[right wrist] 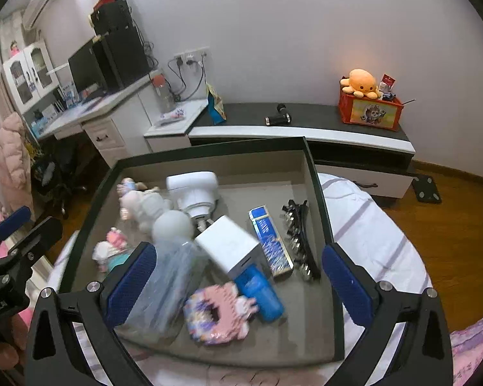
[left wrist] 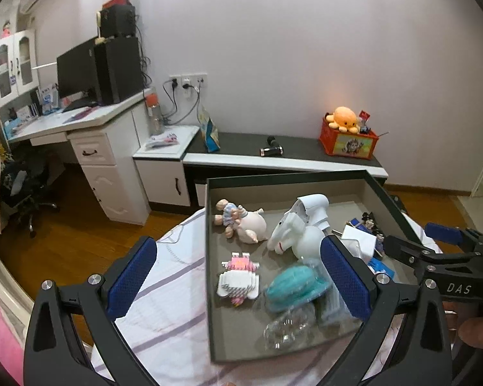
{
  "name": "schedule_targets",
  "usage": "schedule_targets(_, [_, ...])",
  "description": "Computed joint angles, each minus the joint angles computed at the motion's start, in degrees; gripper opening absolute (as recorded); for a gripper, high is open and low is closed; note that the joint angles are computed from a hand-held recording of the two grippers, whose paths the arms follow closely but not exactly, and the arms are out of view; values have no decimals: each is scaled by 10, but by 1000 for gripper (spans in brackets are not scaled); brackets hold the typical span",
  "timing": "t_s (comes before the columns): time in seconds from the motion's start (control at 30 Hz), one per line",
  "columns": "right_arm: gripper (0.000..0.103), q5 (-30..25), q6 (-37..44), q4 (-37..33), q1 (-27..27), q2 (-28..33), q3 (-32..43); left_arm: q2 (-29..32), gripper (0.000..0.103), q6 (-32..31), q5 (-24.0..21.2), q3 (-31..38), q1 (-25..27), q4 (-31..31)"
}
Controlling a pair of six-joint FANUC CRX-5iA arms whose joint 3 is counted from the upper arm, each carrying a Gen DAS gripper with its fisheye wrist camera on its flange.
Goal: Organize rigid objects
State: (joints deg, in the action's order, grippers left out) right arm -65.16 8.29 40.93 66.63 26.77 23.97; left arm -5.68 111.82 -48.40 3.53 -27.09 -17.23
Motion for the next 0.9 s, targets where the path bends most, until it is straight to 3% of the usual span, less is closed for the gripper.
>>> schedule_targets(0.4, [103, -89, -85, 112, 96, -25, -17, -120, 103, 59, -45, -45, -64, -71])
schedule_targets(0.67, [103, -187, -132, 203, 173, -23, -5, -190, 103, 134, -105, -53, -157, -158])
schedule_targets(0.73, [103, -213, -136, 215, 190, -18, 3, -210, 103, 152, -125, -58, -185, -179])
schedule_targets(0.9, [103, -274, -151, 237, 235, -7, 16, -235, 103, 238, -215, -51, -312, -285])
